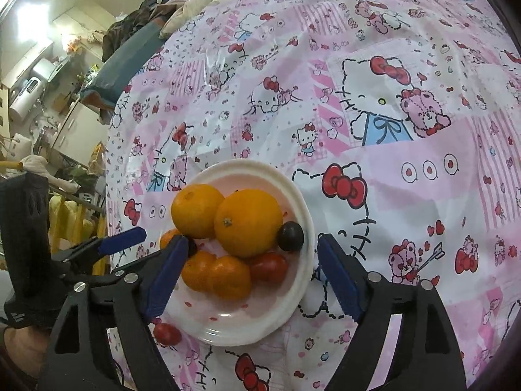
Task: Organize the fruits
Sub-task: 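Open both grippers to drop the black grapes on the plate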
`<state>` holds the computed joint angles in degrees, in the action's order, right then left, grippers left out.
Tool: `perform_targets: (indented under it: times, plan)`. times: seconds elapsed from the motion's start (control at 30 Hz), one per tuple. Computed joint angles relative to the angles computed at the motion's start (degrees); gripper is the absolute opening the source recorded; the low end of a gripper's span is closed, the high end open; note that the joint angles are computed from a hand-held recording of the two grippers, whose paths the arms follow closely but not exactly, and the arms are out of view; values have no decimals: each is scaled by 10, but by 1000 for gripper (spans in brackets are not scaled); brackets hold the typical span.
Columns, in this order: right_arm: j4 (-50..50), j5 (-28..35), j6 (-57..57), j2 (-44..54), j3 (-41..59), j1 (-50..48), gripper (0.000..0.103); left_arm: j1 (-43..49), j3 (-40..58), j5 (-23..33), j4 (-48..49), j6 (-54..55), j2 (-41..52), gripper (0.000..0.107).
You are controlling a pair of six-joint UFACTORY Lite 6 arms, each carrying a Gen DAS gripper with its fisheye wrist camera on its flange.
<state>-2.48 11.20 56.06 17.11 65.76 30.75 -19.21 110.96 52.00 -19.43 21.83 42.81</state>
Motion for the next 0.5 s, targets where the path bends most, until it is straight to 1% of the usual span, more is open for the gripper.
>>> perform_targets:
  times: [0.17, 0.27, 0.37, 0.5]
  plan:
    - [-123, 10, 137, -36, -23, 7, 84, 13, -41, -11, -9, 14, -39, 84]
    - [-169, 10, 198, -63, -45, 11, 84, 20, -75, -23, -11, 26, -72, 84]
    - [-233, 25, 271, -92, -61, 27, 85, 27, -111, -35, -16, 46, -109, 84]
    - [-301, 52, 356, -124, -73, 56, 86, 40, -160, -68, -13, 51, -158, 85]
